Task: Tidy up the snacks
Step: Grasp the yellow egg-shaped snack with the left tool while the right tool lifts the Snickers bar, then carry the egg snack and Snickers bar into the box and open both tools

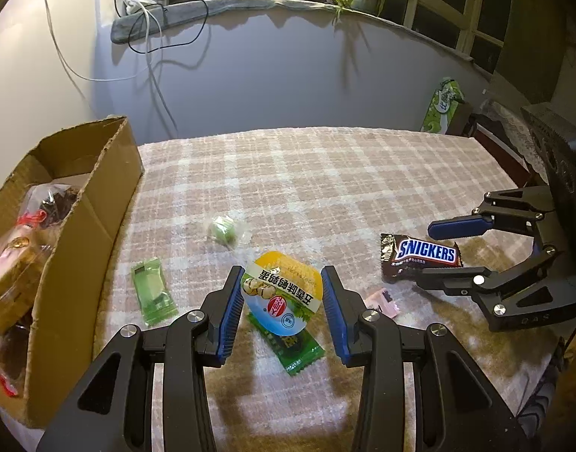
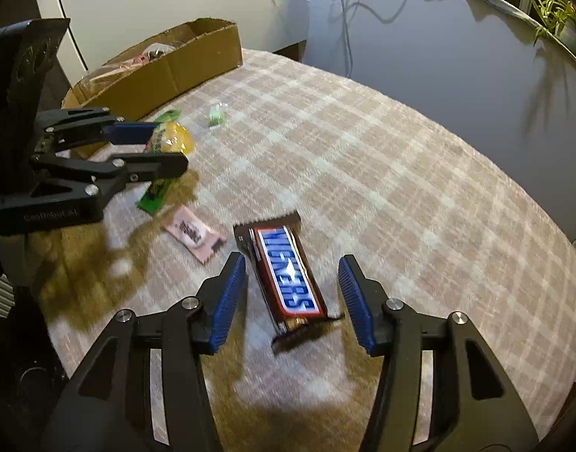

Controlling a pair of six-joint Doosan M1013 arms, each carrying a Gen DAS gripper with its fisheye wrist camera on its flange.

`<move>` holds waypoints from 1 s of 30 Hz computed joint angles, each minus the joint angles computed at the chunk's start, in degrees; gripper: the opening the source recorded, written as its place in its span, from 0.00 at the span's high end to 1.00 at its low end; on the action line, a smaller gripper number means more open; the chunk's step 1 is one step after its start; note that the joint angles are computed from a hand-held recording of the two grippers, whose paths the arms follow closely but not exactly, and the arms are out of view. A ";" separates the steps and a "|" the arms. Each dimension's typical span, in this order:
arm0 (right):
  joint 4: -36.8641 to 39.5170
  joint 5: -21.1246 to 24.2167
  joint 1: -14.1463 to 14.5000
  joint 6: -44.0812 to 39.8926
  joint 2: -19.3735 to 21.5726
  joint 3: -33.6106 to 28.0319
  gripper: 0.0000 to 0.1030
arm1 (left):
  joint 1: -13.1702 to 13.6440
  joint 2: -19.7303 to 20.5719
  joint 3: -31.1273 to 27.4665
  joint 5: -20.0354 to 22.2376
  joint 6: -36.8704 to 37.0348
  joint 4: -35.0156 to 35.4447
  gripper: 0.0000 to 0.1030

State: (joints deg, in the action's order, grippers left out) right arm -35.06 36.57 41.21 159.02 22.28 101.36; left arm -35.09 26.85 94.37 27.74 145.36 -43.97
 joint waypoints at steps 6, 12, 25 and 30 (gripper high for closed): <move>0.83 0.59 -0.05 -0.39 0.10 0.10 0.71 | 0.29 -0.89 0.93 -0.13 1.73 -2.12 0.62; -2.09 1.40 0.24 4.33 -0.59 0.02 0.72 | 1.62 -2.23 1.78 -0.20 5.04 -6.78 0.62; -8.66 2.58 0.24 6.11 0.18 -6.56 0.72 | 6.21 -4.77 3.19 -1.74 10.64 -14.58 0.62; -7.85 1.82 -0.52 2.32 2.46 -11.06 0.72 | 8.35 -5.15 3.29 -3.20 10.48 -15.32 0.62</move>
